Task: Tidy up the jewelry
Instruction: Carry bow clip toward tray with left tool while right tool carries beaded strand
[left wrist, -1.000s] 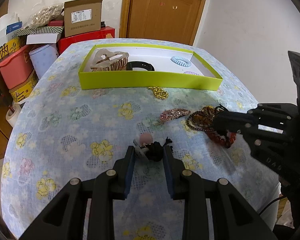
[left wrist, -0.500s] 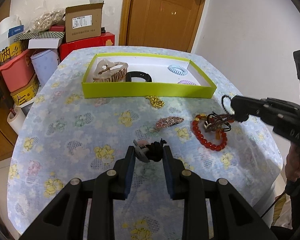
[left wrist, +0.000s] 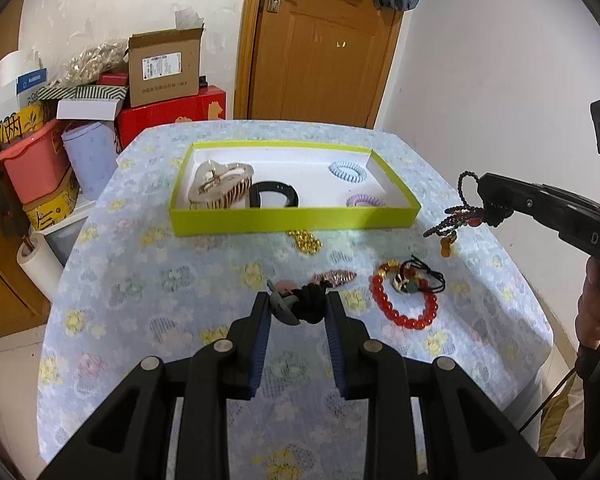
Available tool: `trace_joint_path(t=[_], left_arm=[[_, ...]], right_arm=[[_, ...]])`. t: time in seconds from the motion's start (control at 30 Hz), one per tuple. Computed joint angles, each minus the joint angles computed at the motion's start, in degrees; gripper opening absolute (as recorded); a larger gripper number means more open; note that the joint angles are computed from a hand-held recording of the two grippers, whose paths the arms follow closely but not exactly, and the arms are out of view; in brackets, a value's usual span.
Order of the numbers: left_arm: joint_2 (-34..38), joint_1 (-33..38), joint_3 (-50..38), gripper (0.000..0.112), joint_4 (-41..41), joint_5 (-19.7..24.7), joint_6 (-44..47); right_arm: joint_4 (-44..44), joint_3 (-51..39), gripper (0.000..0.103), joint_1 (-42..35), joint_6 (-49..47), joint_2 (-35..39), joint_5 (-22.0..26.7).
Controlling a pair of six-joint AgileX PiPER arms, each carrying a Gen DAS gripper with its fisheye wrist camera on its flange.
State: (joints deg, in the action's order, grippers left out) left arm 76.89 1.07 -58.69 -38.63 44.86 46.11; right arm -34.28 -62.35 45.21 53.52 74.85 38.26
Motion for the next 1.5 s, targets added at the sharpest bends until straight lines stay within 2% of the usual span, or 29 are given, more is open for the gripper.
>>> trace_joint_path(t=[0.33,0.57,0.87,1.23,1.5], left_arm=[[6.31,-0.85,-8.84,0.028,1.55,-0.56,-1.78],[15.37,-1.65,-20.78,0.028,3.26,0.47,-4.1],[27.87,-5.5,-37.97,0.028,8.36,3.34,-9.83],[41.18,-10.72,-54.97,0.028,15.47,7.61,-18.43],[47.79,-11.92,-62.79,0.028,17.66,10.68,-21.94]], right_arm=[[3.12,-3.21,0.003,-4.53,-5.36,2.93,-1.81],[7.43,-6.85,0.003,-9.73,-11.23,6.29,-3.75],[14.49,-11.49,0.003,-16.58,-19.64,12.5,-6.03],[22.97,-16.63,0.003,-23.7,-28.73,20.58,-8.09],[26.35,-19.36,0.003,-26.22,-32.22,26.02,-7.79]])
